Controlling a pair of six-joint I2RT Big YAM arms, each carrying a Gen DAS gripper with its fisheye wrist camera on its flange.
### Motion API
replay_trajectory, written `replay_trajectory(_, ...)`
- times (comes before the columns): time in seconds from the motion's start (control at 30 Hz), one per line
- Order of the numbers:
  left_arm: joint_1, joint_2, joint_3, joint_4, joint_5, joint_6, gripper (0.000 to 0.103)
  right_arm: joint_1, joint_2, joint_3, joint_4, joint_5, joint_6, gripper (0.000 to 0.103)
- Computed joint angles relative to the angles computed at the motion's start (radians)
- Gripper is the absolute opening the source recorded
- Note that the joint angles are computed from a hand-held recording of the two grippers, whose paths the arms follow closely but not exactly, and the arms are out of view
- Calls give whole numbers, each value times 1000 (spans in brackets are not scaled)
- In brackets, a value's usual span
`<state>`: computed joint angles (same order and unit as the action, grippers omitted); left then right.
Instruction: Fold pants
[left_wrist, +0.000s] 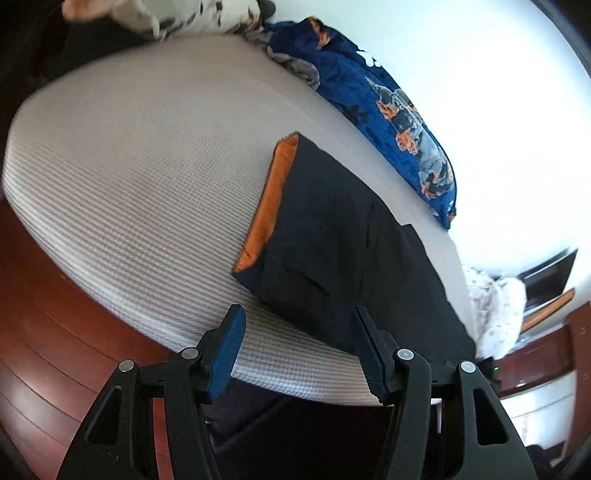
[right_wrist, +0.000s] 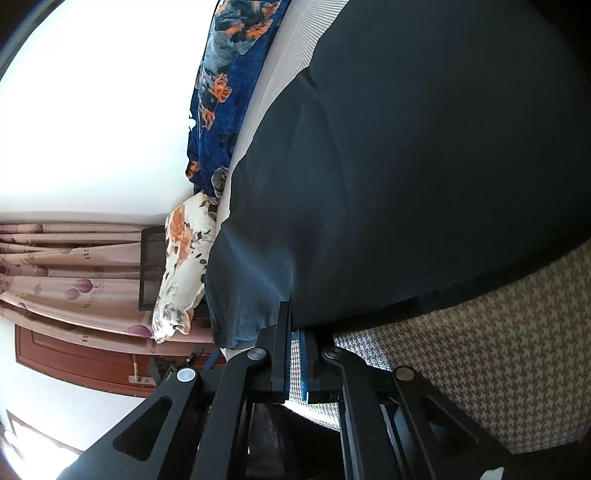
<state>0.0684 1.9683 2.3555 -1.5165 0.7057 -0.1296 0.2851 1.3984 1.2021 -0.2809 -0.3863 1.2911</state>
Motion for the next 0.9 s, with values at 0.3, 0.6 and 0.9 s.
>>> replay_trajectory(0.3, -54, 15, 51, 42, -230, 24, 22, 0, 4, 7, -5, -7, 0, 4)
replay_trajectory(0.6, -96, -57, -43, 155, -425, 71, 33, -9, 8, -5, 27, -43, 14, 2)
replay_trajectory(0.9, -221, -116, -96, 345, -467, 107, 76, -44, -82, -100, 113, -43, 66, 24)
